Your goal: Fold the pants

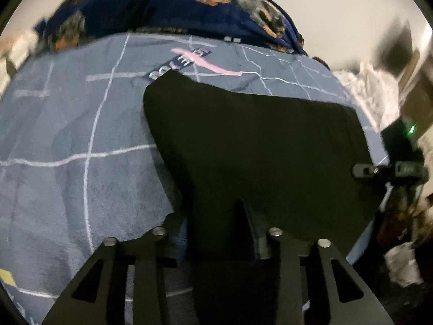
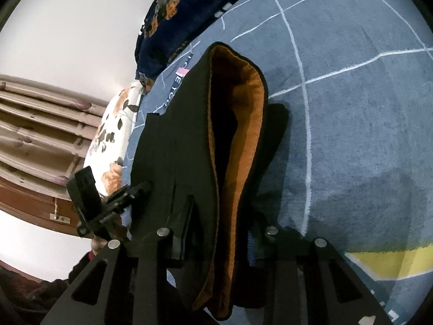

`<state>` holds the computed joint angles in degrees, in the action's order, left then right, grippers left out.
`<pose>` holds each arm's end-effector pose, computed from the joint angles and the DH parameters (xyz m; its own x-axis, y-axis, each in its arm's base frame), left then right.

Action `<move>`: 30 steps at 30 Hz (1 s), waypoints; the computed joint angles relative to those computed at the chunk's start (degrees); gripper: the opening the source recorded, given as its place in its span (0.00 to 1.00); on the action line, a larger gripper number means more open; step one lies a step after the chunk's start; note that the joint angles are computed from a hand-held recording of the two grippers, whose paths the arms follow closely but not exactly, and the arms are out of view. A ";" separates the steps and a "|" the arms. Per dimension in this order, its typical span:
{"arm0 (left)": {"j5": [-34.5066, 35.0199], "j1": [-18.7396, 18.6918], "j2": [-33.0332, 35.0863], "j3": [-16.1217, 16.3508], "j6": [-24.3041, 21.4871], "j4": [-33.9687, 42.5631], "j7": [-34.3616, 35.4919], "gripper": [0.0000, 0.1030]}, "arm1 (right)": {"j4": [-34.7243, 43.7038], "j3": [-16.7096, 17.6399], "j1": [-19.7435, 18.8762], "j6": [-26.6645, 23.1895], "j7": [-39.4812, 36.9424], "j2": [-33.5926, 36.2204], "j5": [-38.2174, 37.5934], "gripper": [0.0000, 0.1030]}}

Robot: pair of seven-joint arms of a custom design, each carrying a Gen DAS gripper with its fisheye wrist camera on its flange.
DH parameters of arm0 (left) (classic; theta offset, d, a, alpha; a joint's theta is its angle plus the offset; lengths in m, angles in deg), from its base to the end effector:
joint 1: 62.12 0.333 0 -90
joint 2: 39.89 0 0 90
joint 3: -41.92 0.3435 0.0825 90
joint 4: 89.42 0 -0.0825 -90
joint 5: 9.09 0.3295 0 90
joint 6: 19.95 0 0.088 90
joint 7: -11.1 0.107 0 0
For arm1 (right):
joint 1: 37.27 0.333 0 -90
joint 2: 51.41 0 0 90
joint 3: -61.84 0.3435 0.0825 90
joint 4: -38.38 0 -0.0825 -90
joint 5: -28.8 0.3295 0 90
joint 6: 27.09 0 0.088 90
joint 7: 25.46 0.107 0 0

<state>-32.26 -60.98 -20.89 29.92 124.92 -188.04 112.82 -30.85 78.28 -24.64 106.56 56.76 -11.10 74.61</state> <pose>0.6382 -0.0995 0.4994 -0.1654 -0.9311 0.3250 -0.8889 -0.0020 -0.4581 0.6802 0.3075 0.4674 0.1683 -0.6140 -0.7711 -0.9699 0.0365 -0.2408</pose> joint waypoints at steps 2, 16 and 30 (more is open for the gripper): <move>-3.72 2.09 1.26 -1.04 -3.48 1.98 1.53 0.46 | -0.29 0.10 -0.16 -0.06 -0.33 -0.15 0.13 0.31; -18.96 6.04 7.99 -3.87 -16.58 12.45 16.47 0.75 | -0.22 0.97 -0.78 -0.19 -2.41 0.92 4.10 0.38; -9.52 1.04 0.50 -1.54 -0.84 3.14 7.14 0.15 | -2.92 3.17 -1.32 3.76 -5.11 -0.82 10.61 0.25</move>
<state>-41.77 -59.94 -20.39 28.39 124.08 -184.90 119.96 -33.77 81.45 -25.97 110.33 51.65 -11.91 85.22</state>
